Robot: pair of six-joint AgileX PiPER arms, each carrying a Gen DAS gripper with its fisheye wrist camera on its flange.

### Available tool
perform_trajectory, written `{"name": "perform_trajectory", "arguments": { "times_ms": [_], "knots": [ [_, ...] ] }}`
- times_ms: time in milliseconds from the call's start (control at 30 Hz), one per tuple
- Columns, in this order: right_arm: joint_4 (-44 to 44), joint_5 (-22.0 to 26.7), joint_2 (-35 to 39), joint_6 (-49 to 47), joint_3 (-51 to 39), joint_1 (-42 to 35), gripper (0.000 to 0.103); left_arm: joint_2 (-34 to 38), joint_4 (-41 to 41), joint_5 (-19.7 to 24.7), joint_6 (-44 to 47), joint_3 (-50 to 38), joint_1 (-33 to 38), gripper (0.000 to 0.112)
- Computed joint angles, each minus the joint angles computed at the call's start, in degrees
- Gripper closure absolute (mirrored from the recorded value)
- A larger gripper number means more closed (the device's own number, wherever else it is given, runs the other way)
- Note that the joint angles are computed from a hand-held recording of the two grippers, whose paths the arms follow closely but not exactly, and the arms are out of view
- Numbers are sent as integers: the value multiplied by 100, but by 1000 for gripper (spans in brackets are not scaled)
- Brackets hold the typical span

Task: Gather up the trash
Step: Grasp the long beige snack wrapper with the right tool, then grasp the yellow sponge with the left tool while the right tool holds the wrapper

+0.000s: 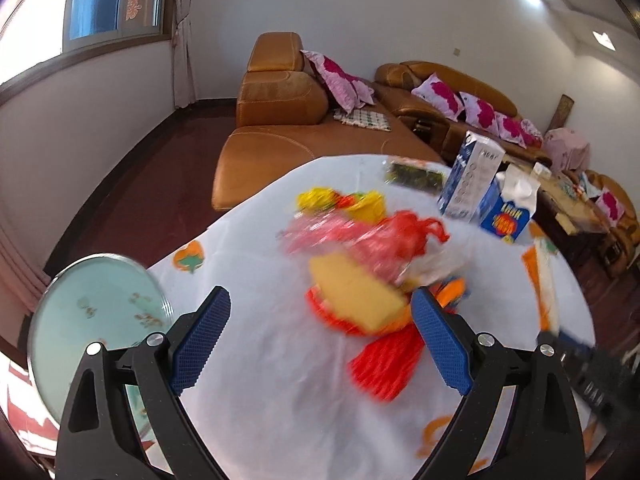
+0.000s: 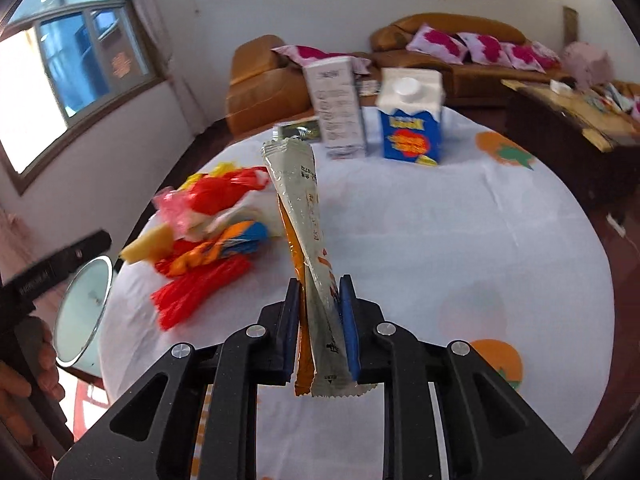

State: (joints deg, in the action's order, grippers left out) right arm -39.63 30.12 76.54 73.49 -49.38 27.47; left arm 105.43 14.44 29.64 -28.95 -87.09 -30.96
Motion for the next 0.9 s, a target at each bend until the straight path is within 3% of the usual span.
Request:
{"name": "perform_trajectory", "arguments": {
  "times_ms": [133, 200, 333, 467, 900],
  "knots": [
    [190, -203, -8, -101, 161, -205, 83, 655, 523, 281, -464, -749, -263, 24],
    [258, -260, -30, -160, 201, -253, 83, 936, 524, 412, -364, -1015, -297, 37],
    [250, -254, -12, -127, 188, -226, 83, 1259, -98, 489, 192, -1196, -159, 53],
    [174, -236, 22, 7, 155, -192, 83, 1189, -70, 287, 277, -895, -104, 81],
    [-515, 620, 45, 1052, -267, 694, 82, -62, 1261, -364, -588, 640, -110, 81]
  ]
}}
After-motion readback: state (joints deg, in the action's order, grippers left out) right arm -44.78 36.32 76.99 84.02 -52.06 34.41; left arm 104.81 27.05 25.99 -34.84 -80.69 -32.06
